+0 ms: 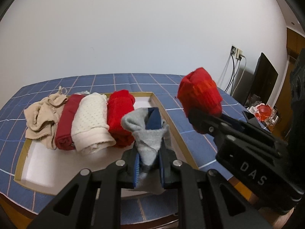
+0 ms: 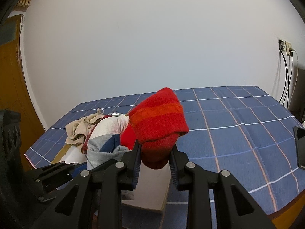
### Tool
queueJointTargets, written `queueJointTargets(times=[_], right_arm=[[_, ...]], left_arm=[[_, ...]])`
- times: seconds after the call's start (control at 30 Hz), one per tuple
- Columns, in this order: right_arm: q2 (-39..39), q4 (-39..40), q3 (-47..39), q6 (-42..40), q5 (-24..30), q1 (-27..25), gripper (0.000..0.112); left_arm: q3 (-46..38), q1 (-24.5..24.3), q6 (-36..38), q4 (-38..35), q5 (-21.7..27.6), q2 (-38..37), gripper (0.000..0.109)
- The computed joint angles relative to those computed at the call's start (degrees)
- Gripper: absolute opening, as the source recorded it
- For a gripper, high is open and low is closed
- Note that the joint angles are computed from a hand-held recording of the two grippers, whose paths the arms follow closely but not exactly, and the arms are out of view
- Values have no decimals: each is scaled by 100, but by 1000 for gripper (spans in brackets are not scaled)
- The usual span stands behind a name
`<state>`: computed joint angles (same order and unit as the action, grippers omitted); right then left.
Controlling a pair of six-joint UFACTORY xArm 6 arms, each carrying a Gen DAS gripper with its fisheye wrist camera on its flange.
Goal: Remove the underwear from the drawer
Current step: 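Lower both socks into the tray and open both grippers to release them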
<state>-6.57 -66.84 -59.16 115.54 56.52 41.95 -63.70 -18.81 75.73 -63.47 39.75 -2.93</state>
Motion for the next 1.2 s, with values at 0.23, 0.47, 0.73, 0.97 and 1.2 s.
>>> queueJointTargets(times=[0.23, 0.47, 0.73, 0.97, 1.2], right_arm=[[-4, 24, 13, -307, -374, -425, 30], [225, 373, -109, -1100, -1284, -1195, 30], [841, 1320, -384, -2606, -2352, -1974, 30], [1240, 1986, -417, -3233, -3123, -2401, 29], [1558, 2059, -687, -3504, -3267, -2481, 31]], left_arm=[[-246, -157, -350, 104, -70, 253, 14], [-597, -329, -877, 273, -166, 649, 14], [-923, -624, -1550, 767, -533, 1125, 14], [-1034, -770, -1756, 973, -744, 1305, 14], [-1135, -833, -2345, 1533, -751, 1400, 20]])
